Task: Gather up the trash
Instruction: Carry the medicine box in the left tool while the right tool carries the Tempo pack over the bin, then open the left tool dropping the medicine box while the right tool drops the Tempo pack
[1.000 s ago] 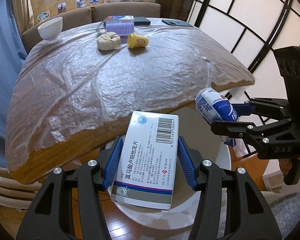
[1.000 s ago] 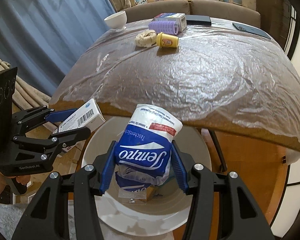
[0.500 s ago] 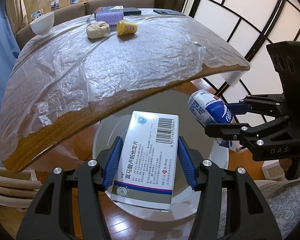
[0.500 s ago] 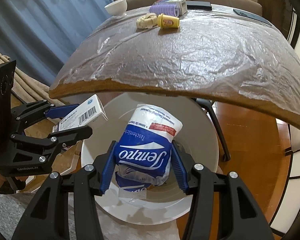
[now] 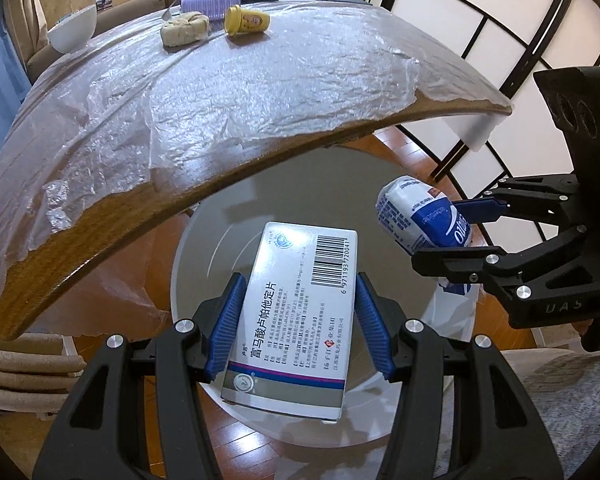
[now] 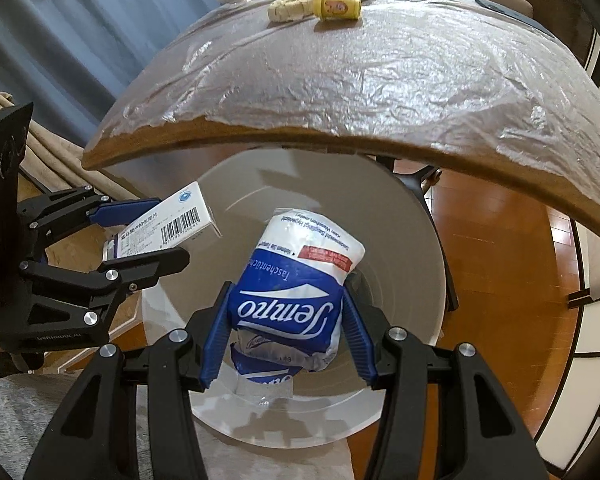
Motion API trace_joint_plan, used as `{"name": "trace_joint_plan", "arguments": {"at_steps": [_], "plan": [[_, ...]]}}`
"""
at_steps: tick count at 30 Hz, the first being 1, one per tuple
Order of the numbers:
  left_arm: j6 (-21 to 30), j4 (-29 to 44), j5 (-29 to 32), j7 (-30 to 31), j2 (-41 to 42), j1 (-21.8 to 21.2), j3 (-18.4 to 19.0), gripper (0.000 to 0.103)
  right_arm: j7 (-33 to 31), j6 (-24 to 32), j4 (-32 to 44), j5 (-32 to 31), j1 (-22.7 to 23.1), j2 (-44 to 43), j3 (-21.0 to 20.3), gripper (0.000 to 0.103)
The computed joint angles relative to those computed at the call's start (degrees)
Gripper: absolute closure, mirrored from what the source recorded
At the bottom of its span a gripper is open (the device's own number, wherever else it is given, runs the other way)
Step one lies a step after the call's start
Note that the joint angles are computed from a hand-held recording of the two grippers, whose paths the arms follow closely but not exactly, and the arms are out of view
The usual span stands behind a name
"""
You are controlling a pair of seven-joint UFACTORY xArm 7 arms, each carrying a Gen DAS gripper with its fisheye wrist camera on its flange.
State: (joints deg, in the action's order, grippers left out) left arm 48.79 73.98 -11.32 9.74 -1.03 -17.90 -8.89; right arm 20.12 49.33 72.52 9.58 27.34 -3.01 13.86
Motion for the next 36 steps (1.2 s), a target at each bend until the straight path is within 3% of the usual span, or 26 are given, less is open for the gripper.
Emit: {"name": "trace_joint_plan", "arguments": {"at_steps": [16,36], "plan": [[-0.99,-0.24,3.2,-2.83,3.19,-0.71,-0.47,0.047,-2.15,-0.18,0.93,0.77,-0.22,4.01,-0.35,0.052],[0.24,4.68,6.49,-5.14,9.76,-1.29,-0.47,0.047,-5.4,1.05,1.07,2.28,-2.13,6.85,-1.41,0.052]]}}
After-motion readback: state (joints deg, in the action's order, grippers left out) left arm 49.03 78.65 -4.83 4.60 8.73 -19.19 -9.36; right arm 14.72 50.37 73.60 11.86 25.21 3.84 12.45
